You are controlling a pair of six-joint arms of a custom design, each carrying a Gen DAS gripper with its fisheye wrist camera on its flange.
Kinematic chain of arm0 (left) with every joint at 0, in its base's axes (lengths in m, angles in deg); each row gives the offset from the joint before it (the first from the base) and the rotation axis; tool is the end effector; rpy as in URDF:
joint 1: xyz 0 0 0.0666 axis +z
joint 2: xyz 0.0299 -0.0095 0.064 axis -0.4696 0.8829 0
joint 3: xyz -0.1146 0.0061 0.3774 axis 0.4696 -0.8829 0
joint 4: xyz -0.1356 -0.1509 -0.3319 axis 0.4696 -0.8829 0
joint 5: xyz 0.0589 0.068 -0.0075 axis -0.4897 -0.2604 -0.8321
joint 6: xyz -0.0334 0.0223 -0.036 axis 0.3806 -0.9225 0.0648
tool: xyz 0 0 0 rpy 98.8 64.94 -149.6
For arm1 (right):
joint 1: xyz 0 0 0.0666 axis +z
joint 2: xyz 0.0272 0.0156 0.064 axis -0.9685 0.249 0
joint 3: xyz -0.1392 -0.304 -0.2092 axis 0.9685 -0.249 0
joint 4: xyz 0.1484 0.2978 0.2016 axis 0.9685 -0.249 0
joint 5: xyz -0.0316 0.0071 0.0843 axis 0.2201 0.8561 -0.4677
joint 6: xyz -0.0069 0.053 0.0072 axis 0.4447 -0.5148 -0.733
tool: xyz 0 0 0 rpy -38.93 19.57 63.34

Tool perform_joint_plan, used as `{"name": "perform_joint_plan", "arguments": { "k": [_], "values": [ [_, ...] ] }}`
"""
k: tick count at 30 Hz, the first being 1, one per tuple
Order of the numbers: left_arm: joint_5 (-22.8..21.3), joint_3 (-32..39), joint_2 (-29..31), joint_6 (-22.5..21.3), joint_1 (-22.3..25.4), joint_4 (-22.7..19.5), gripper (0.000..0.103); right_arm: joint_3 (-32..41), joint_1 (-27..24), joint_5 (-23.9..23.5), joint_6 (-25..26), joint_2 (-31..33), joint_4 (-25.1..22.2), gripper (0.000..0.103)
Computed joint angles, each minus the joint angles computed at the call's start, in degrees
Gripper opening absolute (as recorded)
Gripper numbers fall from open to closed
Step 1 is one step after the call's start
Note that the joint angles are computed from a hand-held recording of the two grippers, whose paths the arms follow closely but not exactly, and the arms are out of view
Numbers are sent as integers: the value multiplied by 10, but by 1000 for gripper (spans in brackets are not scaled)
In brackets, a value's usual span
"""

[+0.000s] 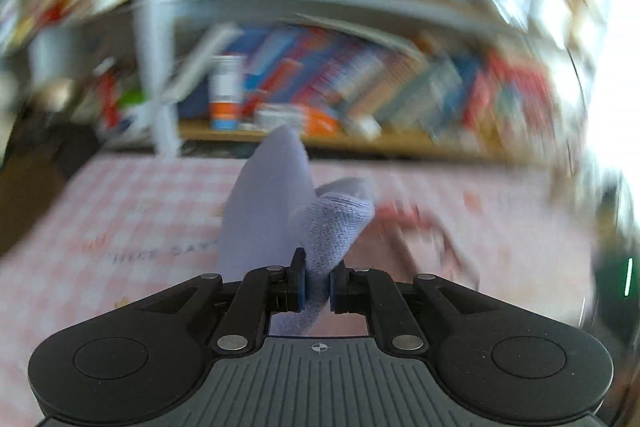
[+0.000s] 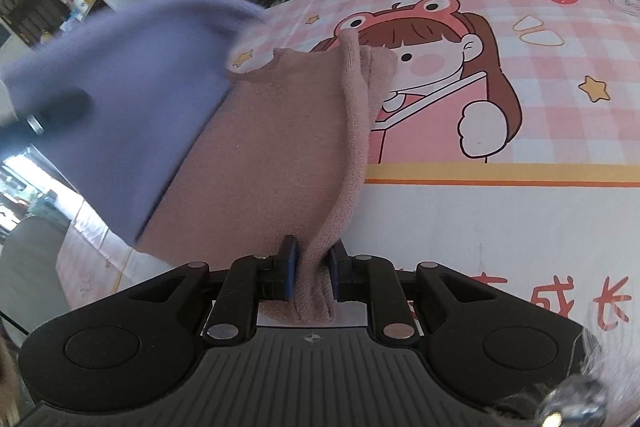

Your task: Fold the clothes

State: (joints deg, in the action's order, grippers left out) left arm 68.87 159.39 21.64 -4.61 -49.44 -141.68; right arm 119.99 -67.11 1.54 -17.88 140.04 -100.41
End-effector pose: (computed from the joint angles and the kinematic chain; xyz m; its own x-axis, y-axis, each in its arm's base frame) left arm 0.4869 -0.1820 0.5688 -0.5789 0.1530 -0.8009 0.1293 0.9870 0.0951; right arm 0.5601 0.1022 0.4914 -0.8676 -0.0706 -0.4922 -0.3439 0.8001 0.4915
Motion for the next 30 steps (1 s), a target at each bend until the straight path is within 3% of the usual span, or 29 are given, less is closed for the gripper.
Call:
{"name": "perform_joint_plan", "arguments": {
  "k": [3,6,11,14,17,22,27,30],
  "values": [
    [-58,8,32,-115,-51,-52,16,6,-6,-18,9,6,-10,16],
    [-115,-14,47,-188,-82,-56,21,11,-10,-33,14,11,-17,16],
    [-151,-36,50,-222,-97,-41,27,14,-17,-54,18,16,-23,16],
    [-143,-27,50,-205,-94,-50,33,13,-20,-63,15,18,-21,16],
    [-108,-19,39,-173,-88,-64,40,14,-24,-71,9,20,-25,16],
    [-75,-33,0,-121,-81,-60,46,10,-30,-59,6,7,-30,28],
    [-43,-55,-47,-51,-56,-31,46,-13,-44,-39,-34,-25,24,31],
    [-38,-69,-72,-8,-33,-1,58,-7,-45,-42,-55,-29,51,32]
  ]
}}
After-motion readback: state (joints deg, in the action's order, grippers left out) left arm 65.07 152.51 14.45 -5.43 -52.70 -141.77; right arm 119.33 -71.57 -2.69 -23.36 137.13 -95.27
